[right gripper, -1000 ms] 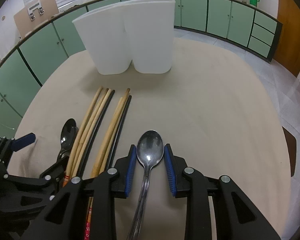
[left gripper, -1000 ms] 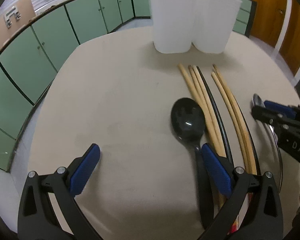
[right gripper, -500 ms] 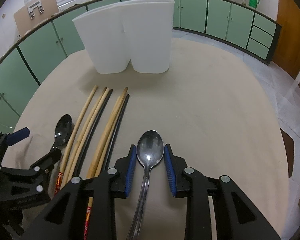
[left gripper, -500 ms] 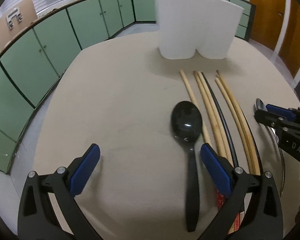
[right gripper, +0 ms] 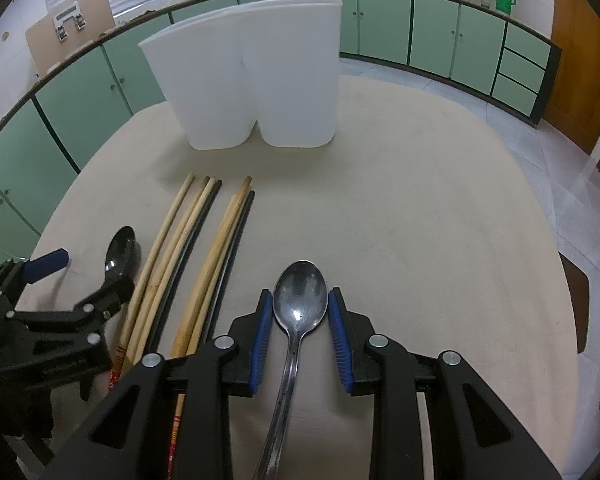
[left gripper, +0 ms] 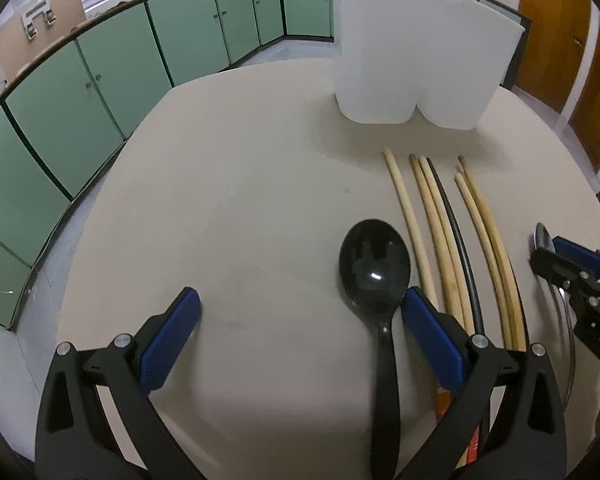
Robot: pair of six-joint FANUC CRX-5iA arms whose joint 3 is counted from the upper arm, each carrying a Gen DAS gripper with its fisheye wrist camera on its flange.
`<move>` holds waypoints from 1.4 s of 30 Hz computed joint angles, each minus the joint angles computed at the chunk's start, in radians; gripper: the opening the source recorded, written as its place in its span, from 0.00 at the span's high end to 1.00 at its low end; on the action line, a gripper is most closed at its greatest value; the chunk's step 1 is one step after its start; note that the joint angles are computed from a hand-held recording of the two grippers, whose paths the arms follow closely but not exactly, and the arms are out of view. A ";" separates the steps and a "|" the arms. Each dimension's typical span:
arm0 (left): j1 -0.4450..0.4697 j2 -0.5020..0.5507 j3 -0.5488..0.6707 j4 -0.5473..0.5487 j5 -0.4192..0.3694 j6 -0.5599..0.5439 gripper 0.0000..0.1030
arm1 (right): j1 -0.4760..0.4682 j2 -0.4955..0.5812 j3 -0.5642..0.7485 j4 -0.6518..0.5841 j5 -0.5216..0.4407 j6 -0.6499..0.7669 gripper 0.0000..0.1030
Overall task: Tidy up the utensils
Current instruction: 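Grasp the steel spoon with the right tool while the left tool grasps the black spoon, then carry both spoons over the white holder and open both tools to drop them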
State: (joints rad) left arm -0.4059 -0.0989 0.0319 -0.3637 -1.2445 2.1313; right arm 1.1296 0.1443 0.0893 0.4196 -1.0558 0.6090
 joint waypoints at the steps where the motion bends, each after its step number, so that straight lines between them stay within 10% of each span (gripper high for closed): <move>1: -0.005 0.007 0.011 -0.007 -0.006 -0.001 0.05 | -0.001 0.003 0.004 0.000 -0.002 0.002 0.72; 10: 0.006 0.046 0.053 0.020 -0.012 -0.024 0.07 | -0.014 0.027 0.045 -0.028 -0.026 0.049 0.66; 17: 0.093 0.001 -0.017 0.178 0.106 -0.155 0.66 | -0.027 0.019 0.049 -0.040 -0.019 0.051 0.73; 24: 0.093 -0.085 -0.078 0.207 0.216 -0.163 0.67 | -0.009 -0.063 -0.066 0.110 0.082 -0.056 0.73; 42: -0.060 -0.119 0.086 -0.203 0.413 0.117 0.67 | -0.083 -0.154 -0.080 0.412 0.363 -0.155 0.73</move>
State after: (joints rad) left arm -0.4656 -0.2182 0.1176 -0.5666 -0.8313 2.2481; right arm 1.0462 -0.0097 0.0090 0.8314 -0.6929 0.4543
